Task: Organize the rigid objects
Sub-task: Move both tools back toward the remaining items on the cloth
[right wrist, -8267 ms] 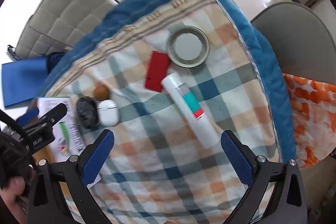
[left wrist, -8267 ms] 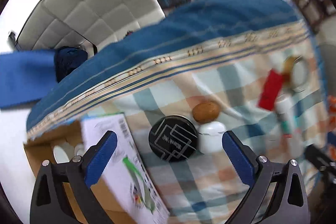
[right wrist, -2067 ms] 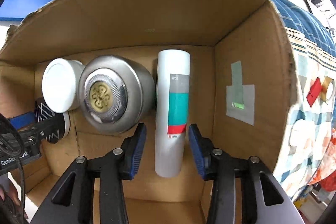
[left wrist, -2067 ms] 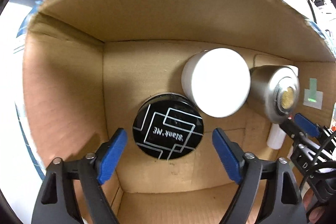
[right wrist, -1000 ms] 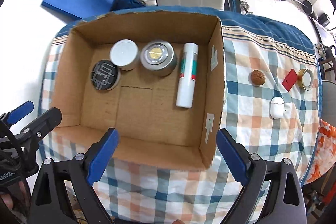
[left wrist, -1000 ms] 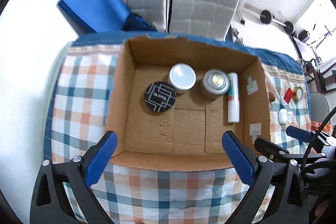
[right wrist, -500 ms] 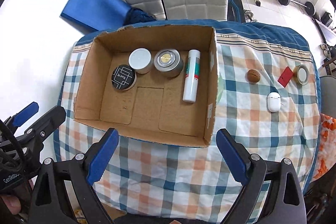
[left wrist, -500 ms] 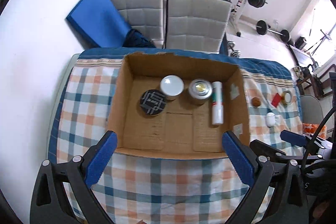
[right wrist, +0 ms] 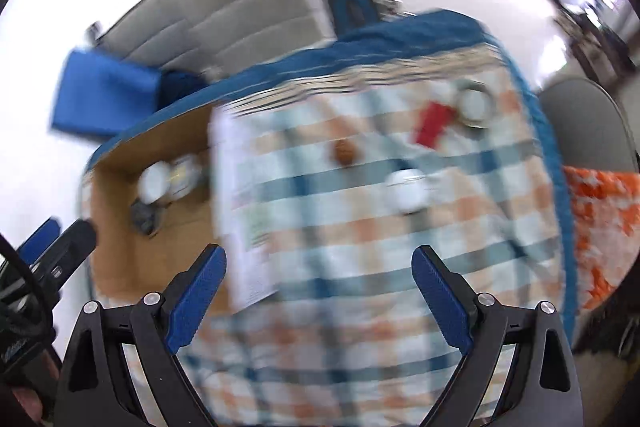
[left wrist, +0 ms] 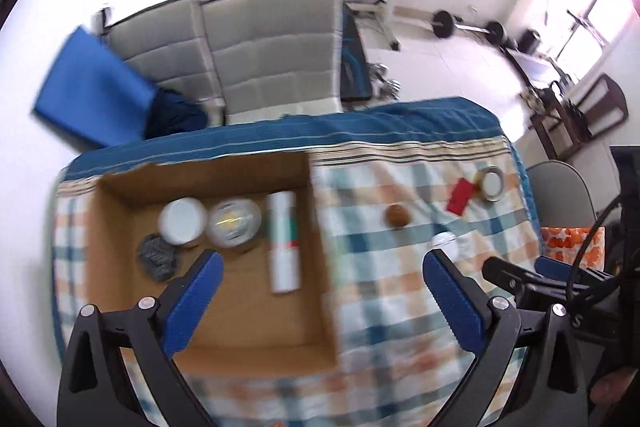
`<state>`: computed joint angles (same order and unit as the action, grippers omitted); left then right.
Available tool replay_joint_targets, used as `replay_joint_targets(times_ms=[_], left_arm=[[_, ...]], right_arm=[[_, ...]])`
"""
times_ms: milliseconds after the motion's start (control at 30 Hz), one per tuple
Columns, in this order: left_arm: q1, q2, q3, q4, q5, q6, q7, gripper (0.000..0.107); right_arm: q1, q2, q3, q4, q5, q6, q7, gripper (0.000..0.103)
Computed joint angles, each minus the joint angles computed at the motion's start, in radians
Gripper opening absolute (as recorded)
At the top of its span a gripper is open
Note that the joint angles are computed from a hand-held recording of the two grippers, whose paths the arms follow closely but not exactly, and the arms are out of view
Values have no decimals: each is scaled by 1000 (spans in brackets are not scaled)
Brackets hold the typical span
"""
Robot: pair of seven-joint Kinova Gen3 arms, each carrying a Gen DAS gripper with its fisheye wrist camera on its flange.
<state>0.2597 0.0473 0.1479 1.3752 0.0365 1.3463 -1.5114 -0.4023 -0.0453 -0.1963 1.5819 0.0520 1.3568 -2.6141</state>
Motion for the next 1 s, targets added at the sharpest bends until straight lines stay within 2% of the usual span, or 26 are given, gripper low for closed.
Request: replay_joint_targets(times_ms=[100,200,267,367,433,567,667,700,733,833,1000], left_arm=[[72,120,40,-61,-38,-12,79,102],[121,226,43,-122,-48,-4,119,102],[169,306,27,-175,-68,15,154,102],[209,397,22,-245,-56,27,167,102],[228,443,22,-283,-44,28,161,102],[300,530,-6,-367,-87,51,183,102],[330,581,-27,-413,-114,72,196,102],[333,592,-30,-422,-114,79,199,102],[335,604,-31,-432,-111,87,202,102],[343,611,-31,-435,-105,85,206,102],[367,600,-6,-410,-81,46,173,102]], right_arm=[[94,-30,81,99,-58,-67,98,96],[173,-21,189,186,-133,-159,220,96],[259,14,210,220,-176,-201,296,96],[332,72,234,236,-192,-241,369,96],[373,106,245,238,-197,-262,410,96],[432,202,254,217,-170,-294,495,95],[478,280,247,198,-206,-313,591,86],[489,314,245,185,-213,-312,619,71],[492,346,244,172,-208,-308,631,68],[519,369,249,173,-246,-328,677,67],[570,355,248,149,-245,-215,754,67]])
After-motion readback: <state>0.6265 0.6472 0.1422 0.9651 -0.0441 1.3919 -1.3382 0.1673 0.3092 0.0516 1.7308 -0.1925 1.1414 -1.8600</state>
